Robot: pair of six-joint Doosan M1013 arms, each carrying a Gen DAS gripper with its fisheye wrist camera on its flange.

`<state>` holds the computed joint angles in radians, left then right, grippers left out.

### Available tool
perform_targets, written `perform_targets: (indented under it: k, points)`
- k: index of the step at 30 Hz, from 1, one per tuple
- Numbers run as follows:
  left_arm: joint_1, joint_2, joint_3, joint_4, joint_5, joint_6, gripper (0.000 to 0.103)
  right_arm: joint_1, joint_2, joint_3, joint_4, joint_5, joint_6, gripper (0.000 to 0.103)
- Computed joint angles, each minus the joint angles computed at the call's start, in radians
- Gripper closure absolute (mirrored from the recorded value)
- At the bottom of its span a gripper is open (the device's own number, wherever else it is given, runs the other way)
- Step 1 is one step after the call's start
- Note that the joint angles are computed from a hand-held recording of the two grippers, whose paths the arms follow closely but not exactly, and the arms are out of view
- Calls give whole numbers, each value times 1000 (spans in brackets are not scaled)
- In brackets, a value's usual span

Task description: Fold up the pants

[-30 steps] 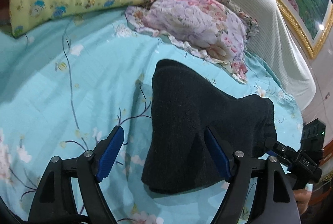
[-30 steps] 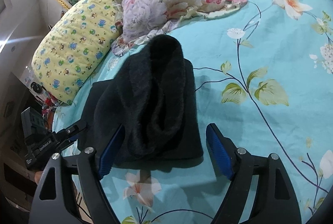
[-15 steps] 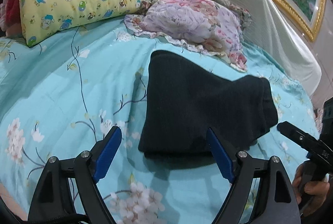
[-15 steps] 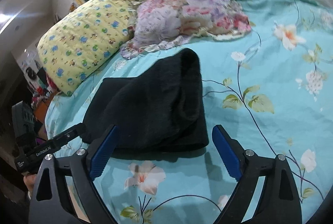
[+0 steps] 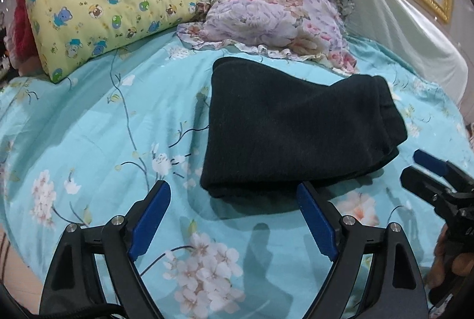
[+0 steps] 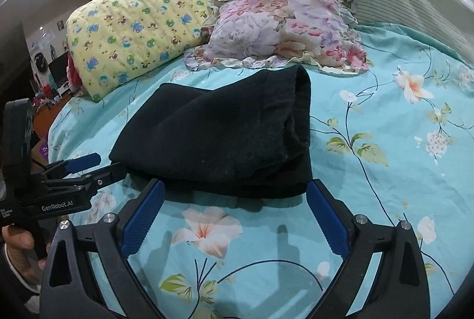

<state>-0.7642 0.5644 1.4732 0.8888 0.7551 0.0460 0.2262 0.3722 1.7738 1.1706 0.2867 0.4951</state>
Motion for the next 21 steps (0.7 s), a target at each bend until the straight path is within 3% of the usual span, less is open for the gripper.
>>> perform_targets:
  k: [8,13,17,21]
  points:
    - [-7,3,6,-2,18,17,15,7,-15,28,96,-40,-109,5]
    - [-16,4,9,25,30,6,15,17,-18,36,80,-59,-109,5]
    - [-23,6,15,56,33,-12,15,21,-21,50,198,-79,-228,4]
    - [-29,7,22,96,27,-49,15,25,-20,65,417,-95,-428,4]
